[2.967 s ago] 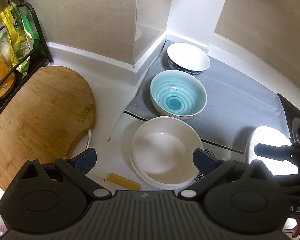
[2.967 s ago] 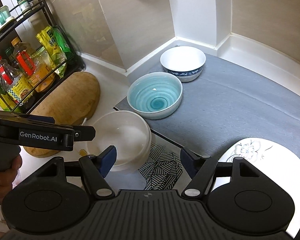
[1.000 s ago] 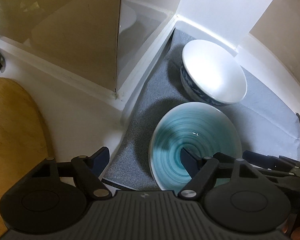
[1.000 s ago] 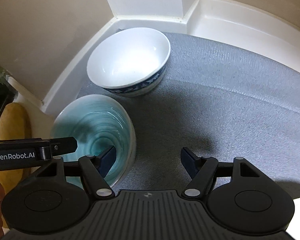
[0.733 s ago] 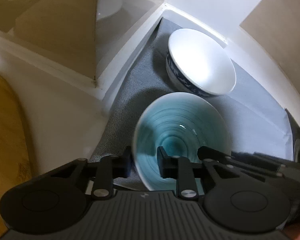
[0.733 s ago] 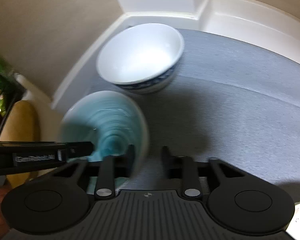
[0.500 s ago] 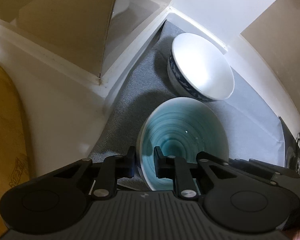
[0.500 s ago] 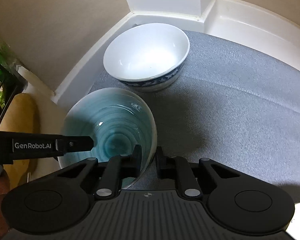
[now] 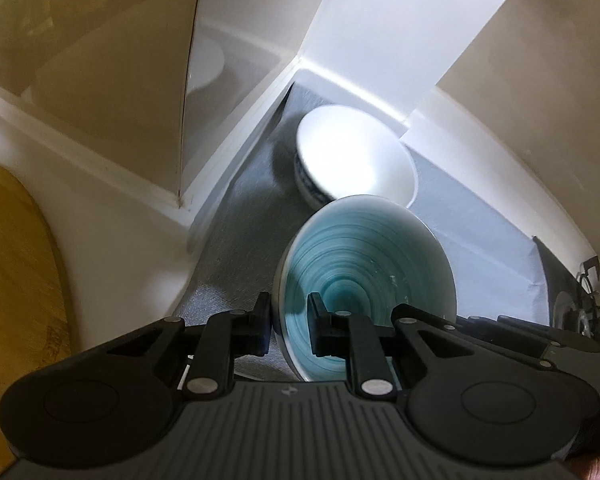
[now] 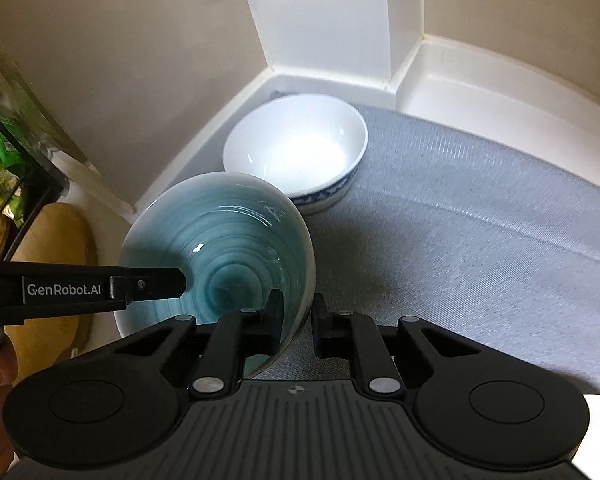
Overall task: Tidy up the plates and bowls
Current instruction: 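Carry the light blue bowl onto the plate stack and open both grippers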
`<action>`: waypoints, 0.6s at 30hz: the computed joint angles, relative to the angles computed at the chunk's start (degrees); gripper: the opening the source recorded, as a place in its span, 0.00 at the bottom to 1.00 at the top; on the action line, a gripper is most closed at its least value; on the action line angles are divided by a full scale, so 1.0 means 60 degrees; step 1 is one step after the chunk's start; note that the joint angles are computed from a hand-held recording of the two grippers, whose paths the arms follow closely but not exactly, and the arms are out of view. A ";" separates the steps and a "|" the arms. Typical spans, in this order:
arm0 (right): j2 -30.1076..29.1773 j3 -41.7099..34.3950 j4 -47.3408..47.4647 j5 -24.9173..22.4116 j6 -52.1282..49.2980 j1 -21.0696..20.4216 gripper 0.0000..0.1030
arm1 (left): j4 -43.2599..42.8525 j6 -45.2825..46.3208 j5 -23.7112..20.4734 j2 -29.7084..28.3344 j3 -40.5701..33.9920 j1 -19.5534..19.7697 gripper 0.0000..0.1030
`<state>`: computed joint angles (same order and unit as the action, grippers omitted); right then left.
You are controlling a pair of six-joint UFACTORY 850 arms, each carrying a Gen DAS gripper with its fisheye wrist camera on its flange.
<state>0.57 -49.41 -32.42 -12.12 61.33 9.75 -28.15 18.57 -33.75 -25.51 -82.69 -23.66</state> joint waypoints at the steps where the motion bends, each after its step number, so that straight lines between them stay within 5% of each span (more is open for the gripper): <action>1: 0.0096 0.0045 -0.0280 -0.0020 0.0283 0.0042 0.15 | -0.0039 0.0053 0.0042 0.0091 0.0069 -0.0003 0.19; 18: 0.1246 0.0679 -0.1647 -0.0548 0.1657 0.0812 0.15 | -0.0297 0.0356 0.0255 0.1587 0.1556 0.0109 0.19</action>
<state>8.05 -45.34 -42.30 -15.40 71.28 14.62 -29.93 20.71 -32.22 -15.99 -73.35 -23.00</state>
